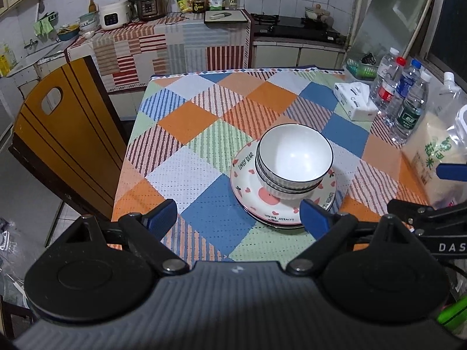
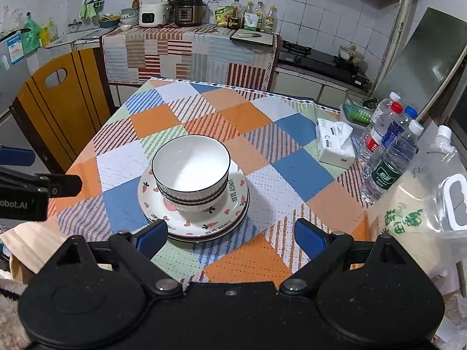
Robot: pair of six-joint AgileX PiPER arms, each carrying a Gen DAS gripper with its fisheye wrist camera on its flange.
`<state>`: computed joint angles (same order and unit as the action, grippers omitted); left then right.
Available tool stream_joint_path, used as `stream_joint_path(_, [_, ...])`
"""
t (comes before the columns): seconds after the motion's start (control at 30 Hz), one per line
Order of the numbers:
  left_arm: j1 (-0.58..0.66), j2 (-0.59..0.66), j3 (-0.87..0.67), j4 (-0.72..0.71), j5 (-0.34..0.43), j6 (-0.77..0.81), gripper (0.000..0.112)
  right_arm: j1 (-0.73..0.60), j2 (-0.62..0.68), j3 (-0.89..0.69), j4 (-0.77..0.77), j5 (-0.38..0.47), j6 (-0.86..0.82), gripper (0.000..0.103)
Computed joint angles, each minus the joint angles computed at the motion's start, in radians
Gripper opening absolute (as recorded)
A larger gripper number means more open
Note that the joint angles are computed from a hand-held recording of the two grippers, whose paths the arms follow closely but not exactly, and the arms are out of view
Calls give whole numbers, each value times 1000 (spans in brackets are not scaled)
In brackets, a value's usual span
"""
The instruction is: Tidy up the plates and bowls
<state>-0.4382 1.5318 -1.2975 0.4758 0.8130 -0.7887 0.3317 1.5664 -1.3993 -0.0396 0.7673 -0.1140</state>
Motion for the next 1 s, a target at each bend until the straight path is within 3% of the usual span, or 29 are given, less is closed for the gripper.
stream_joint_path(1.0, [2,9,3,-23,-29,18,91,9,12,24,-39,-34,58,95])
